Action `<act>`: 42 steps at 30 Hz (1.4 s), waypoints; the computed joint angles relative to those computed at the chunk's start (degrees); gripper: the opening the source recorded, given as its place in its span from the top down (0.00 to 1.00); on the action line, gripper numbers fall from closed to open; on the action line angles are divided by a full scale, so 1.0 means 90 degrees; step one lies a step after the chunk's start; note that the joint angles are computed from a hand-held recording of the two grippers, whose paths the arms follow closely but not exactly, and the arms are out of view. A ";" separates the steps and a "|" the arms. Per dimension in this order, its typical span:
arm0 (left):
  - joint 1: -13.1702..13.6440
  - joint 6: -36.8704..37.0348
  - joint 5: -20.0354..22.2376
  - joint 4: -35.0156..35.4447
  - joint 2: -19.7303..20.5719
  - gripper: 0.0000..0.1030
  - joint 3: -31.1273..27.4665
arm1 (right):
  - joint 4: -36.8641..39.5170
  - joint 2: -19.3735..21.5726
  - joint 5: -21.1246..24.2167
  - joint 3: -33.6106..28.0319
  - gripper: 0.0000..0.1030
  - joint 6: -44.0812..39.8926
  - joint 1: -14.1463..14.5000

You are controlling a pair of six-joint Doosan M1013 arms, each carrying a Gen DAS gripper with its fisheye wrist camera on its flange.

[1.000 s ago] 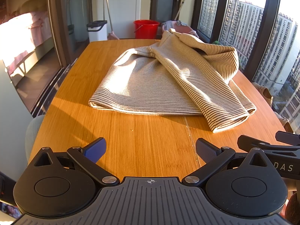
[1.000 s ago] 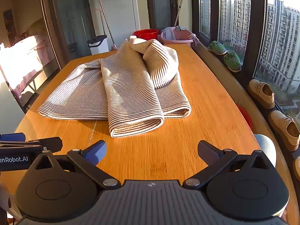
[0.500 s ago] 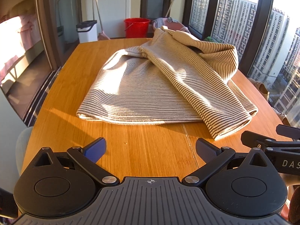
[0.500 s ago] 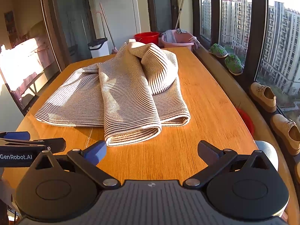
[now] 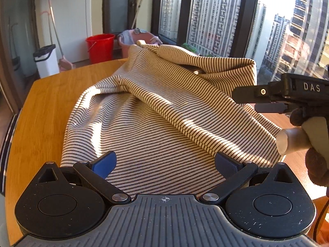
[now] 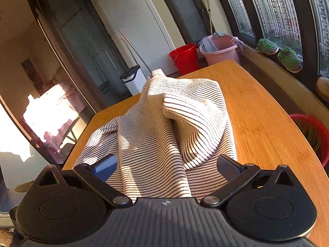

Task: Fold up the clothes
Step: 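Grasp the striped shirt with the right gripper and lift it up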

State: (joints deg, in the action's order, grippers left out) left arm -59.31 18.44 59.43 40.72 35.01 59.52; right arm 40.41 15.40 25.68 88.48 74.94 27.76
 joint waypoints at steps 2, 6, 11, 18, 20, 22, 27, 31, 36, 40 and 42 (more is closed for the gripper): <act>0.0124 0.0217 -0.0146 -0.0340 -0.0001 0.00 0.0019 | 0.0275 0.0179 0.0311 -0.0185 0.00 -0.0017 -0.0078; 0.0181 -0.0350 -0.0531 -0.0022 -0.0110 0.00 0.0341 | 0.0554 0.0454 0.0900 -0.0516 0.00 -0.0018 -0.0198; 0.0042 -0.0485 -0.0253 0.0271 -0.0035 0.00 0.0282 | 0.0632 0.0442 0.1361 -0.0559 0.00 -0.0686 -0.0272; -0.0198 -0.0299 -0.0442 0.0099 -0.0255 0.00 0.0590 | 0.0698 0.0108 0.1852 -0.0217 0.00 -0.1624 -0.0376; -0.0293 -0.0229 -0.0456 0.0015 -0.0320 0.00 0.0669 | 0.0734 -0.0016 0.1925 -0.0070 0.00 -0.1780 -0.0413; -0.0374 -0.0181 -0.0491 -0.0136 -0.0378 0.00 0.0715 | 0.0812 -0.0130 0.2067 0.0054 0.00 -0.1903 -0.0467; -0.0435 -0.0053 -0.0476 -0.0521 -0.0417 0.00 0.0672 | 0.0183 -0.0317 0.2321 0.0153 0.00 -0.2307 -0.0390; -0.0384 0.0243 -0.0469 -0.0859 -0.0407 0.00 0.0580 | -0.0406 -0.0416 0.2046 0.0221 0.00 -0.2024 -0.0209; -0.0409 0.0752 -0.0496 -0.1095 -0.0416 0.00 0.0562 | -0.0421 -0.0530 0.1907 0.0344 0.09 -0.1630 -0.0270; -0.0489 0.0978 -0.0231 -0.0717 -0.0300 0.00 0.0355 | -0.0727 -0.0668 0.1726 0.0512 0.44 -0.1677 -0.0245; -0.0527 0.1150 -0.0141 -0.0356 -0.0253 0.00 0.0267 | -0.0639 -0.0679 0.1788 0.0513 0.75 -0.1805 -0.0237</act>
State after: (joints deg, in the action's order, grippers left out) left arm -64.05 28.78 58.16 37.51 32.73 61.92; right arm 34.66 9.29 41.78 93.10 58.69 25.63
